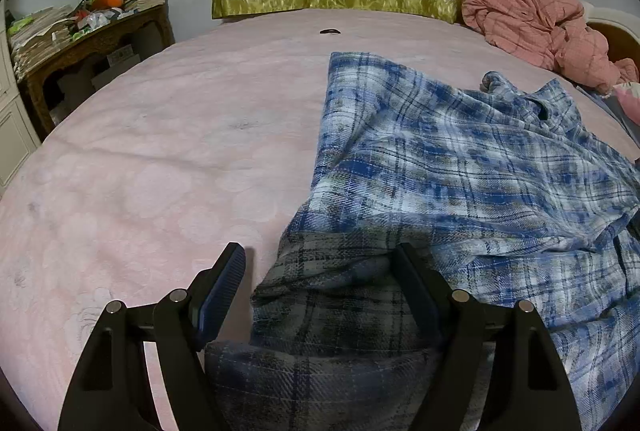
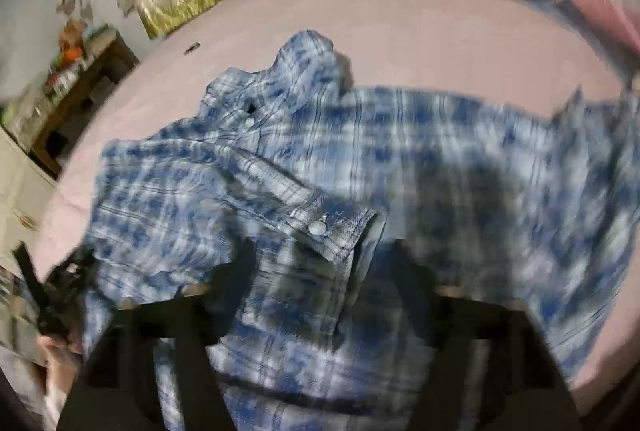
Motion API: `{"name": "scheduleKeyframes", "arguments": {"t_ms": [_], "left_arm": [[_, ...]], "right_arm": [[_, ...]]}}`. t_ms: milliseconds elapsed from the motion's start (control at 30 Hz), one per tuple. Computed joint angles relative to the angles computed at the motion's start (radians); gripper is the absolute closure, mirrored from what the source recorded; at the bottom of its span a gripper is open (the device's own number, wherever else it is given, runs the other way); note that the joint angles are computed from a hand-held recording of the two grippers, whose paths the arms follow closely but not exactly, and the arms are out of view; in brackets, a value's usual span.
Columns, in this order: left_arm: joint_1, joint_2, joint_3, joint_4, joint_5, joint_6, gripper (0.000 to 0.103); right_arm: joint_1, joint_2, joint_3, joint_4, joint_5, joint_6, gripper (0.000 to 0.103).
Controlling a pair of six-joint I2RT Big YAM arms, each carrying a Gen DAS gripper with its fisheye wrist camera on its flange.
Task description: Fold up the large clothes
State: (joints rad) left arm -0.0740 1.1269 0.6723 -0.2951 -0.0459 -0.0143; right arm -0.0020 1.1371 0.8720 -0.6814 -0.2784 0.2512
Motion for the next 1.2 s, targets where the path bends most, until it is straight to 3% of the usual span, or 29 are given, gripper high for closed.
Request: {"name": "scheduleKeyframes", "arguments": {"t_ms": [133, 167, 233, 267, 533, 667, 733, 867, 933, 967, 1000, 1133, 1200], "left_arm": [[-0.001, 0.0, 0.0, -0.001, -0.001, 0.0, 0.025], [-0.001, -0.001, 0.0, -0.001, 0.0, 0.0, 0.025], [0.001, 0.0, -0.001, 0.001, 0.006, 0.001, 0.025], [0.001, -0.001, -0.002, 0.002, 0.009, 0.0, 0.025], [0.035, -0.024, -0.018, 0.023, 0.086, -0.018, 0.019], [0.013, -0.026, -0.019, 0.023, 0.06, -0.005, 0.019], [0.006, -0.027, -0.019, 0.023, 0.049, 0.002, 0.019], [0.008, -0.026, -0.017, 0.019, 0.059, -0.004, 0.019], [0.01, -0.023, -0.015, 0.018, 0.063, -0.004, 0.019], [0.01, -0.024, -0.015, 0.019, 0.061, -0.003, 0.019], [0.009, -0.024, -0.015, 0.018, 0.06, -0.003, 0.019], [0.007, -0.021, -0.013, 0.018, 0.057, -0.001, 0.019], [0.007, -0.018, -0.012, 0.017, 0.055, 0.002, 0.019]], "right_arm": [[-0.005, 0.047, -0.021, 0.02, -0.007, 0.054, 0.059], [0.0, 0.048, -0.026, 0.035, 0.009, 0.049, 0.068], [0.027, 0.05, -0.035, 0.07, 0.07, 0.011, 0.097], [0.04, 0.051, -0.038, 0.083, 0.105, -0.009, 0.1], [0.041, -0.066, 0.025, 0.091, 0.237, -0.043, 0.1], [0.056, -0.013, 0.079, 0.044, 0.381, -0.088, 0.1], [0.047, 0.043, 0.091, 0.011, 0.384, -0.088, 0.1], [0.024, 0.085, 0.064, 0.011, 0.375, -0.07, 0.097], [0.014, 0.052, 0.029, 0.046, 0.38, -0.04, 0.083], [0.008, 0.034, 0.014, 0.056, 0.382, -0.035, 0.068], [0.004, 0.015, 0.002, 0.063, 0.383, -0.043, 0.059], [0.001, -0.043, -0.017, 0.033, 0.405, -0.089, 0.051], [-0.006, -0.058, -0.021, 0.006, 0.341, -0.089, 0.043]]}}
